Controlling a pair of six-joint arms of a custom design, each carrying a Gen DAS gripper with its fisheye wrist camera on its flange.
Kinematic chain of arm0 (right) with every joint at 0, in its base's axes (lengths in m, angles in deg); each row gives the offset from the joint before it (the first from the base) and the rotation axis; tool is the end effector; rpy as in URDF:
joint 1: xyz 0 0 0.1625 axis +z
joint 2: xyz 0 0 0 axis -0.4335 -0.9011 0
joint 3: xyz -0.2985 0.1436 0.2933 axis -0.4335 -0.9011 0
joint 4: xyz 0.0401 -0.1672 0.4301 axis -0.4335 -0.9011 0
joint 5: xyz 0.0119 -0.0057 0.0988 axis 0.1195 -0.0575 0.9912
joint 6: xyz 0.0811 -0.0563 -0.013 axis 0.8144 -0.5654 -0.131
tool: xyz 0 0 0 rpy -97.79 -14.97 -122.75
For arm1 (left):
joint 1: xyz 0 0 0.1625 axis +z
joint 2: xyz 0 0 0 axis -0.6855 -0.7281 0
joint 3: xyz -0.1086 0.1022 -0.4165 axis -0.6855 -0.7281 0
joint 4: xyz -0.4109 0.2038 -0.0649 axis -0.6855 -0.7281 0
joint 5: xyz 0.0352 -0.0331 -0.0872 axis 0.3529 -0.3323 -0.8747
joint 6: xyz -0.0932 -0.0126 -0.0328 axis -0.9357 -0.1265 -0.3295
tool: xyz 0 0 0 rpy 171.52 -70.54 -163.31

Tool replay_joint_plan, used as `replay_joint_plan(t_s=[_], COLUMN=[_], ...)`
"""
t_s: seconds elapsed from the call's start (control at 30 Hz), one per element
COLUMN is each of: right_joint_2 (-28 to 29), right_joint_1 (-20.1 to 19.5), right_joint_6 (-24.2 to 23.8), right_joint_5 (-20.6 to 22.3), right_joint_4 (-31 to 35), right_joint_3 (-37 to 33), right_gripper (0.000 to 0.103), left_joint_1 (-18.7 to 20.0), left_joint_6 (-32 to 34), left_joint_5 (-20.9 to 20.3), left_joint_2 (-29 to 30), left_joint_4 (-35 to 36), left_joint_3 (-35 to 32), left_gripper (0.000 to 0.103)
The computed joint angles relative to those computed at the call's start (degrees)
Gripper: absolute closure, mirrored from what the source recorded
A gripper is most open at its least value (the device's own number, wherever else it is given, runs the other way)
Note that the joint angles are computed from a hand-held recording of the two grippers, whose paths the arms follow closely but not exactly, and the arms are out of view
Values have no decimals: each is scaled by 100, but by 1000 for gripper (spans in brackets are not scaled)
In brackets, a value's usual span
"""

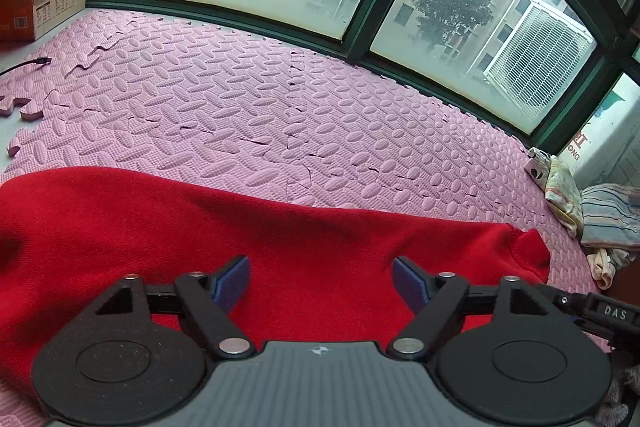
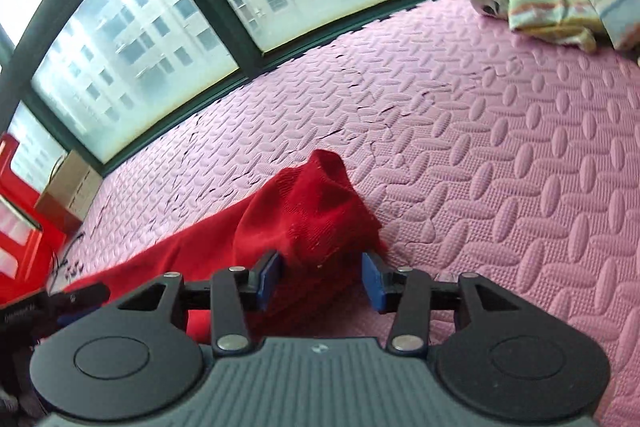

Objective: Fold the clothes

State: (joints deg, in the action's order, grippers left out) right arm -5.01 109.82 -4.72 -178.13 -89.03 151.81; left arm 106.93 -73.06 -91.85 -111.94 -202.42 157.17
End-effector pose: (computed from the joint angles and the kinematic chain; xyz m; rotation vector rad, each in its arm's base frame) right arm 0.0414 -0.7790 0.1712 0.2417 -2.7173 0.9301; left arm -0.1409 -0.7320 0.1017 0.0738 2.4611 -1.0782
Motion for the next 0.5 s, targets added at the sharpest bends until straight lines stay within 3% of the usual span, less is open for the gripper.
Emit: replay_joint_plan(t_s=[0.13,0.5], right_joint_2=[119,295], right_joint_1=[-114,-111], right_joint_6=[559,992], right_joint_5=[122,192], right_joint_4=[24,-628], right_joint_3=[-121,-41], right_gripper=[49,41], left_joint_1=[-87,-243], left_joint_6=[277,536], left_joint_5=[53,319], left_joint_2=[-75,-282], left_joint_4=[-313,-737], left_joint_3=[178,623], left_gripper=[2,0])
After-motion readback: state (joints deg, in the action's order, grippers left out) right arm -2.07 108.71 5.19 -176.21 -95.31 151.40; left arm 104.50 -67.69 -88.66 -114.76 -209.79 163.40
